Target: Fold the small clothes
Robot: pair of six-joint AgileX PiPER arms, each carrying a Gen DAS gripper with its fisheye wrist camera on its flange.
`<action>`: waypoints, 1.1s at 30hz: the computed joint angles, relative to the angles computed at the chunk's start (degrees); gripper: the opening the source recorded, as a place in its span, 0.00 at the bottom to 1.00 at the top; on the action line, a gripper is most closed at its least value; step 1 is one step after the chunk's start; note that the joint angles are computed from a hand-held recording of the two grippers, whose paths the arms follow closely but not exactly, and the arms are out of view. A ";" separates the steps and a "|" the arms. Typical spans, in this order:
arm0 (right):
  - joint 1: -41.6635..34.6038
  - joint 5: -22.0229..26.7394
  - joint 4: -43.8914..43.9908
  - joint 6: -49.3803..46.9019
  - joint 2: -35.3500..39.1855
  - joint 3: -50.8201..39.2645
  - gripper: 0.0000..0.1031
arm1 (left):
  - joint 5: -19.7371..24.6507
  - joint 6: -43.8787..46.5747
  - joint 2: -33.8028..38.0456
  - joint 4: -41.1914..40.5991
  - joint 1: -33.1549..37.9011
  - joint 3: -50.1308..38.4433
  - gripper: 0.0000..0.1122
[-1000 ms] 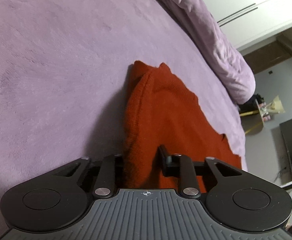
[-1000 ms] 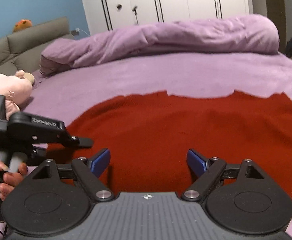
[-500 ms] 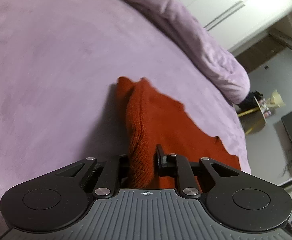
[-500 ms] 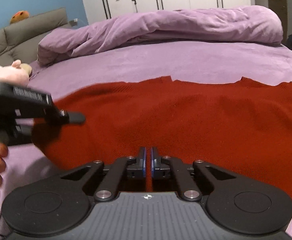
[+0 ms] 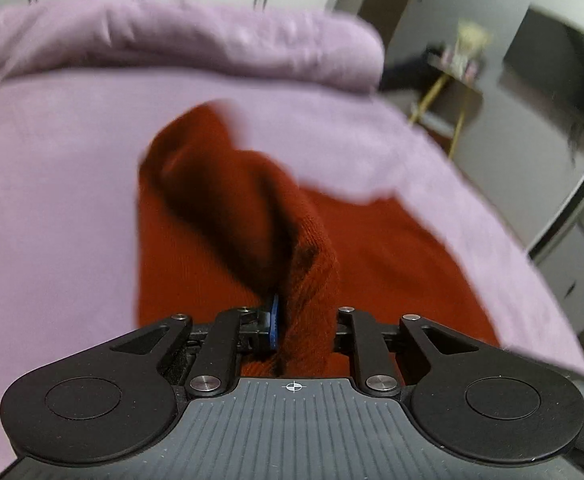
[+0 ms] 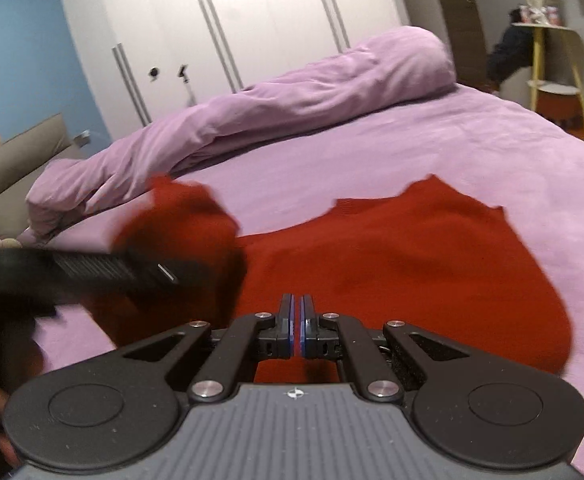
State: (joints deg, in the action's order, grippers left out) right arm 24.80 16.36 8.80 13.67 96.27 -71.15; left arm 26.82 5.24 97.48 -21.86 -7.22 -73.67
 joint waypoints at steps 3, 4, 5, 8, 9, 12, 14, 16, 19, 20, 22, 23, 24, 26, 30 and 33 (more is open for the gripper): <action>-2.33 0.76 7.07 -7.72 -0.32 1.05 0.02 | -2.44 1.46 0.91 -2.58 -1.57 2.14 0.31; -2.77 0.63 8.41 -9.56 -0.40 1.40 0.02 | -1.98 3.61 -0.39 -4.85 -1.25 3.15 0.34; -3.03 0.54 8.84 -10.42 -0.45 1.51 0.02 | -0.93 5.75 -1.94 -6.76 -0.72 3.77 0.35; -3.10 0.03 9.00 -10.24 -0.27 0.84 0.02 | 0.92 11.51 -8.78 -12.44 2.40 7.24 0.35; -2.96 -0.27 11.25 -11.67 -0.32 0.63 0.02 | 1.10 11.14 -10.04 -12.87 2.71 7.46 0.35; -1.83 -1.32 21.74 -21.22 0.08 -0.86 0.02 | 0.47 7.88 -13.89 -9.43 5.10 8.94 0.35; -0.37 -1.84 21.76 -22.39 0.92 -2.51 0.02 | -0.64 2.44 -14.68 -2.83 5.89 9.43 0.35; 0.81 -0.76 20.02 -21.30 2.54 -5.86 0.02 | -0.06 -2.38 -14.11 2.09 6.84 9.37 0.35; 1.40 -1.11 20.07 -21.80 3.42 -8.75 0.02 | 0.33 -1.75 -12.23 1.21 8.36 9.38 0.34; 1.41 -0.27 21.11 -22.78 3.96 -10.04 0.02 | 1.07 -1.37 -11.67 0.91 8.56 9.28 0.35; 1.67 2.39 20.74 -23.46 5.64 -12.84 0.03 | 1.69 -1.13 -9.94 0.39 8.36 8.95 0.35; 1.85 5.01 18.46 -22.32 7.18 -14.86 0.03 | 1.87 -2.26 -9.44 1.00 8.10 8.82 0.35; 1.94 7.23 15.74 -20.24 8.60 -16.29 0.03 | 1.98 -2.13 -10.31 0.61 8.52 10.19 0.35; 1.91 12.24 9.24 -14.61 11.06 -18.05 0.03 | 1.32 -2.49 -11.06 0.21 8.77 11.37 0.35; -0.48 9.07 6.45 -13.63 10.60 -9.18 0.00 | 2.27 -9.32 -9.39 6.15 8.11 9.29 0.36; -4.33 8.39 22.93 -25.78 7.48 -5.15 0.00 | 2.13 -12.97 -8.37 10.59 6.59 8.35 0.37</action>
State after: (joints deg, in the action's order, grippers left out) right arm 20.47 24.75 31.74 -12.11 103.75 -76.30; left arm 28.96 -7.73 89.11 -11.26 -0.64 -65.33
